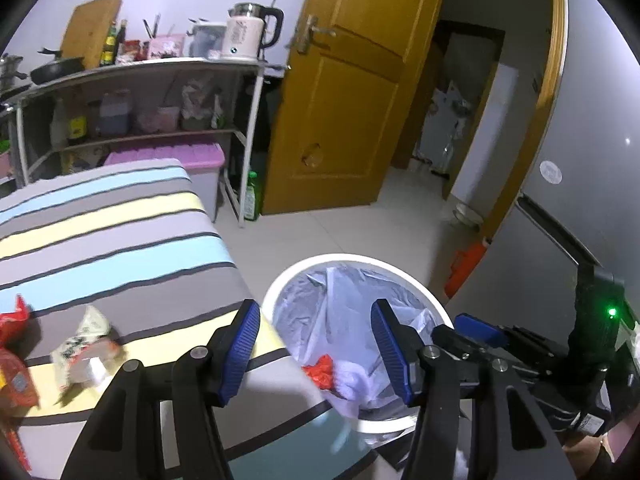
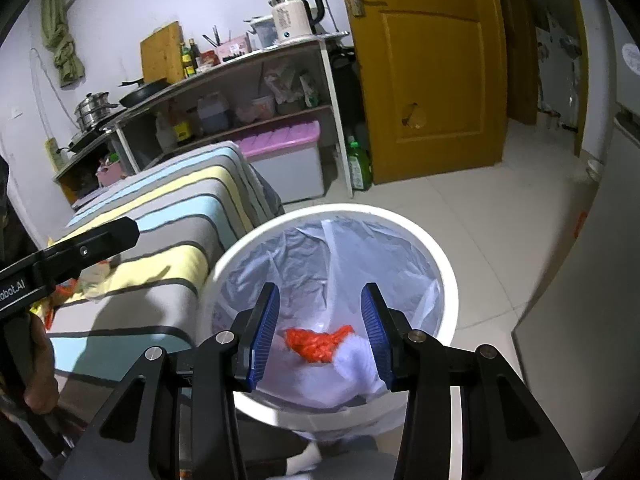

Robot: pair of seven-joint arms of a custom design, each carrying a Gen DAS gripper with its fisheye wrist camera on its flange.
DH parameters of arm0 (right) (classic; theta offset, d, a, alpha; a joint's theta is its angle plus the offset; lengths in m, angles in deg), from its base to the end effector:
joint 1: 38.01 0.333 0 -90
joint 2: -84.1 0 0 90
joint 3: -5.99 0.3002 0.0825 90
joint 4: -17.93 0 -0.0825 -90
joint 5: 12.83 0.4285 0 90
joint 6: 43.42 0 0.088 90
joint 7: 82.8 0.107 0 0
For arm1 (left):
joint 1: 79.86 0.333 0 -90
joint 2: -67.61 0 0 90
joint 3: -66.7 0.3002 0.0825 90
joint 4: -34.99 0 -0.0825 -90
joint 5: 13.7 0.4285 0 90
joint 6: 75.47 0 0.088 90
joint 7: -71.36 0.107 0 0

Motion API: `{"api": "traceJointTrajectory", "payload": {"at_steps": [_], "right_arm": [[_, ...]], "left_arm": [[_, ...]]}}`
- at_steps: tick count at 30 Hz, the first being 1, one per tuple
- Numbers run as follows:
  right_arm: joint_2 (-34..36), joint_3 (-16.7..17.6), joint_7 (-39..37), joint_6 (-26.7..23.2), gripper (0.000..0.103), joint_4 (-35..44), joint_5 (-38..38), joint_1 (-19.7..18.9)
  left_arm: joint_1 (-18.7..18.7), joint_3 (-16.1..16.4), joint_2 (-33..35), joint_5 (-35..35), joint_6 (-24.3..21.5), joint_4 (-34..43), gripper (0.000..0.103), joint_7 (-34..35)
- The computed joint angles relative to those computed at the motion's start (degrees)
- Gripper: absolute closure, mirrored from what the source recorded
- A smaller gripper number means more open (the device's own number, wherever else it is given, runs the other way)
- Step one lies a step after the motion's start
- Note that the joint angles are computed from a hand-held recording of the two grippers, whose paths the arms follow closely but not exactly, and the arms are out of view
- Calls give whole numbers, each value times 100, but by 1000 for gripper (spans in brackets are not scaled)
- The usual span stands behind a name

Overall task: Collect trash
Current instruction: 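Carry both items over the bin and open both tools to drop them, then move both tools back to the table toward the yellow snack bag and clear cup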

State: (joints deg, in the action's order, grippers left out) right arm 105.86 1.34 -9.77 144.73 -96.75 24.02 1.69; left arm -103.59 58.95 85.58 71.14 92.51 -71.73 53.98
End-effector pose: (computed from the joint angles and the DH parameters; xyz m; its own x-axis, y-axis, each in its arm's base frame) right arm 0.5794 0.3356 0.3189 0.3214 -0.9300 -0.1780 -0.6547 -0.0825 -0.7513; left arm 0.5453 -0.4022 0.3562 -0.1363 -0.9614 0.2389 -0.6164 -0.1065 -0.7802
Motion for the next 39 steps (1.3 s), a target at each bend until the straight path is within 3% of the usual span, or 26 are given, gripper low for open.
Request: {"api": "traceJointTrajectory", "payload": {"at_steps": [8, 13, 20, 22, 30, 39], "right_arm": [[-224, 633, -319, 184, 59, -108, -41, -305], [-280, 1459, -576, 266, 53, -115, -168, -858], [-329, 1854, -786, 164, 52, -95, -250, -953], [-322, 2146, -866, 116, 52, -81, -304, -1168], [-215, 1801, -965, -138, 52, 198, -345, -566], [263, 1644, -1022, -506, 52, 890, -555, -270]], "left_arm": [[206, -204, -951, 688, -372, -947, 46, -961], [432, -435, -1581, 672, -656, -1613, 46, -1160], [697, -747, -2579, 491, -1163, -2613, 46, -1411], [766, -815, -2902, 355, -1254, -2930, 46, -1423], [1054, -1007, -3842, -174, -1350, -3858, 46, -1271], [1444, -1060, -4562, -635, -1275, -4585, 45, -1022]]}}
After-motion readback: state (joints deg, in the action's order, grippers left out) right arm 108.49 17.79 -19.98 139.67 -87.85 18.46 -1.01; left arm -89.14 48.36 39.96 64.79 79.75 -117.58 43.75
